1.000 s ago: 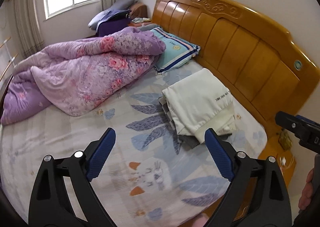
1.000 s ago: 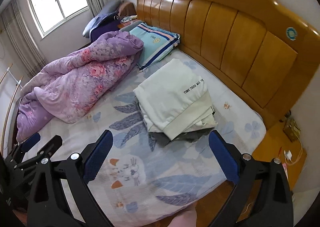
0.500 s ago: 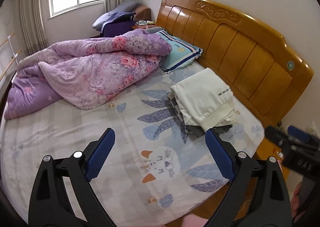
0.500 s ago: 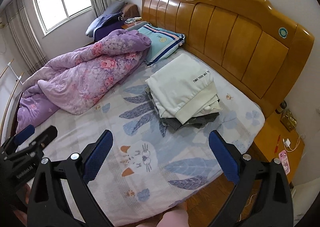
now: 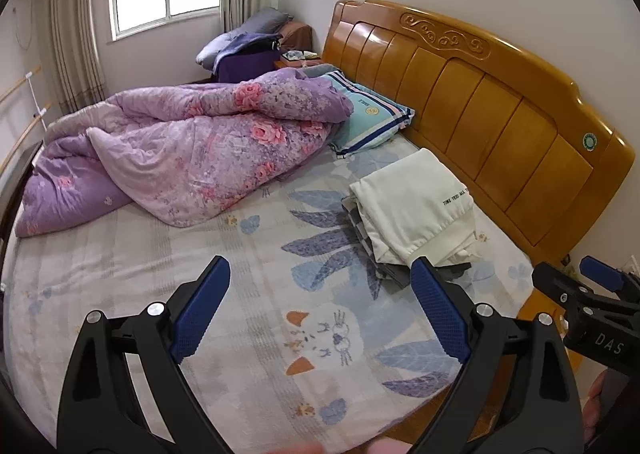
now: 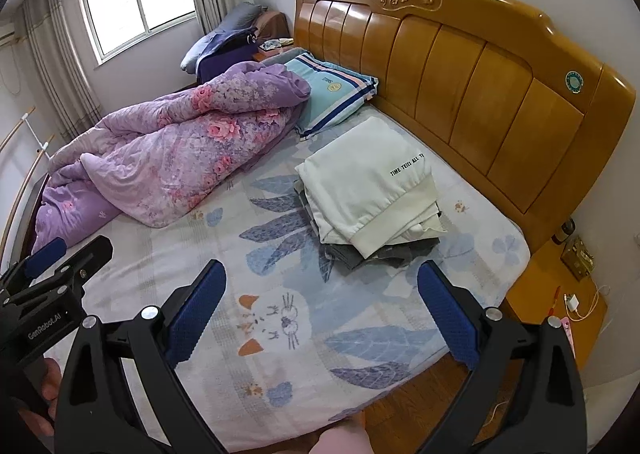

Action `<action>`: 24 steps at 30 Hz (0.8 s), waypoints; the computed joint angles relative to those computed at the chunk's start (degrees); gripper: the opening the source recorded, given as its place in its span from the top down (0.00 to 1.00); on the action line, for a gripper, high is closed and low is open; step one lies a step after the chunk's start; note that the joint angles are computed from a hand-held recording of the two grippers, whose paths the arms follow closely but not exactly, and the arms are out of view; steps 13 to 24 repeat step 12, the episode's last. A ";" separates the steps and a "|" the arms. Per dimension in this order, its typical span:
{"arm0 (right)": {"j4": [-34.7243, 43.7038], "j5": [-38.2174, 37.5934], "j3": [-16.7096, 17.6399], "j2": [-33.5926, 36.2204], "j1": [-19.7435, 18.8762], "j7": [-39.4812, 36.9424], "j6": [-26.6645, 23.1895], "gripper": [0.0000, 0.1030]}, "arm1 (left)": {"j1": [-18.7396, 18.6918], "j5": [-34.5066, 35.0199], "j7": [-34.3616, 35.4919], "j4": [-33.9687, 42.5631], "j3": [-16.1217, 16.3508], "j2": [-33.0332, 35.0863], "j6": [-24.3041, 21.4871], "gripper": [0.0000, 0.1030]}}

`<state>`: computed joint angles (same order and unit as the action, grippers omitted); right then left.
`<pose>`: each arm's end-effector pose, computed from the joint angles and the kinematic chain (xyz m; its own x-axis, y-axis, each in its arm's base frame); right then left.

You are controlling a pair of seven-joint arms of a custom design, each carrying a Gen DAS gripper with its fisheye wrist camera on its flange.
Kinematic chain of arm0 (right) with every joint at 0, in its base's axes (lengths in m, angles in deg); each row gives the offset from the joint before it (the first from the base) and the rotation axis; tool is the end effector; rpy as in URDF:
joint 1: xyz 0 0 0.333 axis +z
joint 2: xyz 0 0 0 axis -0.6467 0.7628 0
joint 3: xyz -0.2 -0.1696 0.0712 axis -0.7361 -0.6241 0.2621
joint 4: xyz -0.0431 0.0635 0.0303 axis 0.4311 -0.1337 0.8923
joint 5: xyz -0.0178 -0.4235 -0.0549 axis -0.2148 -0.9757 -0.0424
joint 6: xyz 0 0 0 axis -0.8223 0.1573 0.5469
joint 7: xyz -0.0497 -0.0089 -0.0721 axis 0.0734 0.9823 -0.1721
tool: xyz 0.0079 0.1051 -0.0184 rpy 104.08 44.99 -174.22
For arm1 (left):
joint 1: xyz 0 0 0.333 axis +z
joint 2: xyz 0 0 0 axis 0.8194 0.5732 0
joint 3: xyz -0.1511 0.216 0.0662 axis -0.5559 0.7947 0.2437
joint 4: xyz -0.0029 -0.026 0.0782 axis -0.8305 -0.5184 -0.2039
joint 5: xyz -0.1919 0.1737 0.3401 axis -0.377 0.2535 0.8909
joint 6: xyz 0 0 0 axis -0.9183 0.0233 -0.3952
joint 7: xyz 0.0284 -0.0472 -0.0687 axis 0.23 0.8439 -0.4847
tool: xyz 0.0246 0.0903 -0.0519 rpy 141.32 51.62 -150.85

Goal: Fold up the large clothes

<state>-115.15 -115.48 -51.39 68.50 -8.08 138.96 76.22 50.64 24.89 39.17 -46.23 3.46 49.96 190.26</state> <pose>0.3825 0.3675 0.7961 -0.2638 -0.9622 -0.0675 -0.7279 0.2445 -0.6407 0.4476 -0.1376 0.8129 -0.2859 -0.9569 0.0514 -0.6704 0.1614 -0.7242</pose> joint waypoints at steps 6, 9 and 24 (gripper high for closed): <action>0.02 0.34 -0.19 0.12 -0.35 -1.06 0.20 0.10 | -0.09 0.85 -0.48 1.61 -0.48 1.31 -2.02 0.11; -0.05 0.63 -0.28 0.00 -0.26 -1.30 0.22 0.10 | -0.40 0.29 -0.20 2.11 -0.29 1.71 -2.24 0.11; -0.01 0.89 -0.35 0.03 -0.33 -1.41 0.21 0.10 | -0.39 0.44 -0.36 2.45 -0.39 2.00 -2.37 0.11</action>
